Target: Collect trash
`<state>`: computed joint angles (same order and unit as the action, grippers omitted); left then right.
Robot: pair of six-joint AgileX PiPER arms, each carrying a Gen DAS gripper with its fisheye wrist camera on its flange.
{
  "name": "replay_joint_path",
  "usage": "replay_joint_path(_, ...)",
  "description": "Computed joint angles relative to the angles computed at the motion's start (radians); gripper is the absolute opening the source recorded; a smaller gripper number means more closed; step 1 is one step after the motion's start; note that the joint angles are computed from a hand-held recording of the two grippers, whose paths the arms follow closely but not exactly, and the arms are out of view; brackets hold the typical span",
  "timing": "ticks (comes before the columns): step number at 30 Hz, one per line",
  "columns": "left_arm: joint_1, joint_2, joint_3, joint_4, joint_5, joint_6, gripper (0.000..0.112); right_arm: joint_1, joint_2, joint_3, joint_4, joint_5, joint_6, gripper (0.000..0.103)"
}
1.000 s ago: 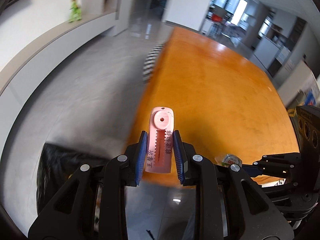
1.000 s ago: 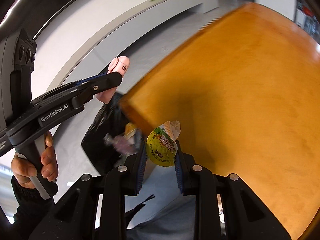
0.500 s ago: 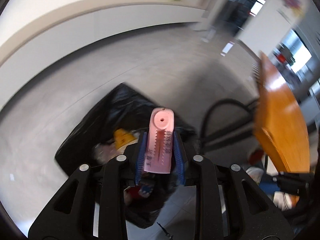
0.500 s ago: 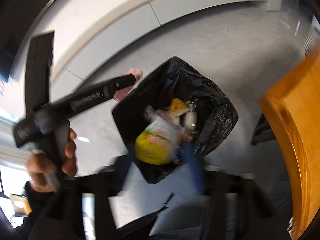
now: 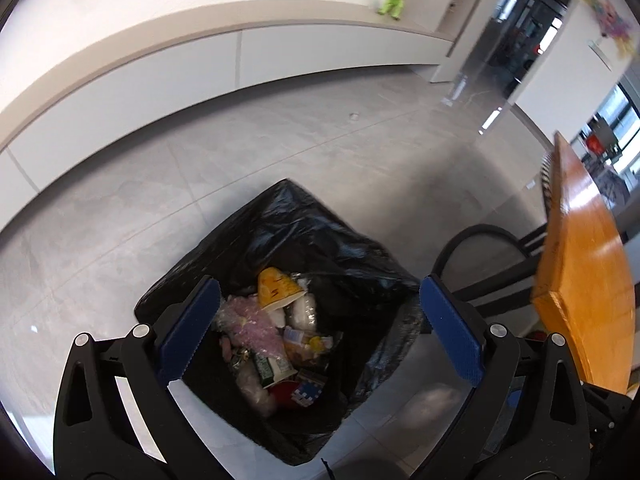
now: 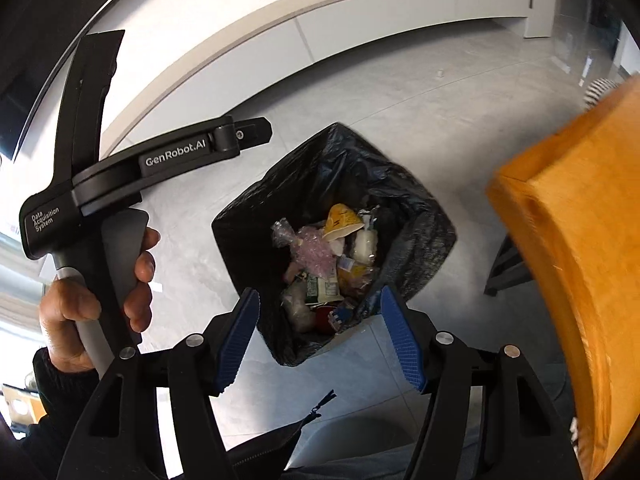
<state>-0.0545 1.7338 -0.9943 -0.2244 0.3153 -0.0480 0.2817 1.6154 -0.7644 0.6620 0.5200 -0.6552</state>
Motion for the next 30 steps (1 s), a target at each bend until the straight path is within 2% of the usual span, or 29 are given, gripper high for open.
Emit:
replay_joint_path(7,-0.172,-0.001,-0.080,0.151,0.039,-0.147,0.097,-0.216,-0.168,0.113,0.061,0.015,-0.141,0.082)
replay_joint_path(12,-0.308,0.037,-0.184,0.187,0.084,-0.197,0.097,-0.478,-0.278,0.159,0.074,0.074,-0.265,0.084)
replay_joint_path(15,-0.405,0.091,-0.283,0.207,0.121,-0.220,0.097,-0.641,-0.291,0.158,0.085,0.106,-0.334,0.085)
replay_joint_path(18,-0.503,0.175,-0.423,0.224,0.177,-0.231,0.097,-0.851,-0.267,0.134,0.110,0.139,-0.432,0.085)
replay_joint_path(22,-0.624,0.319,-0.661,0.233,0.267,-0.214,0.097,-1.066,-0.195,0.086,0.149,0.150,-0.528,0.085)
replay_joint_path(25,-0.700,0.450,-0.881,0.245,0.355,-0.197,0.097,-1.186,-0.126,0.037,0.161,0.112,-0.564,0.085)
replay_joint_path(30,-0.785,0.727,-1.372,0.216,0.570,-0.149,0.097,-1.313,0.002,-0.063,0.183,0.039,-0.589,0.085)
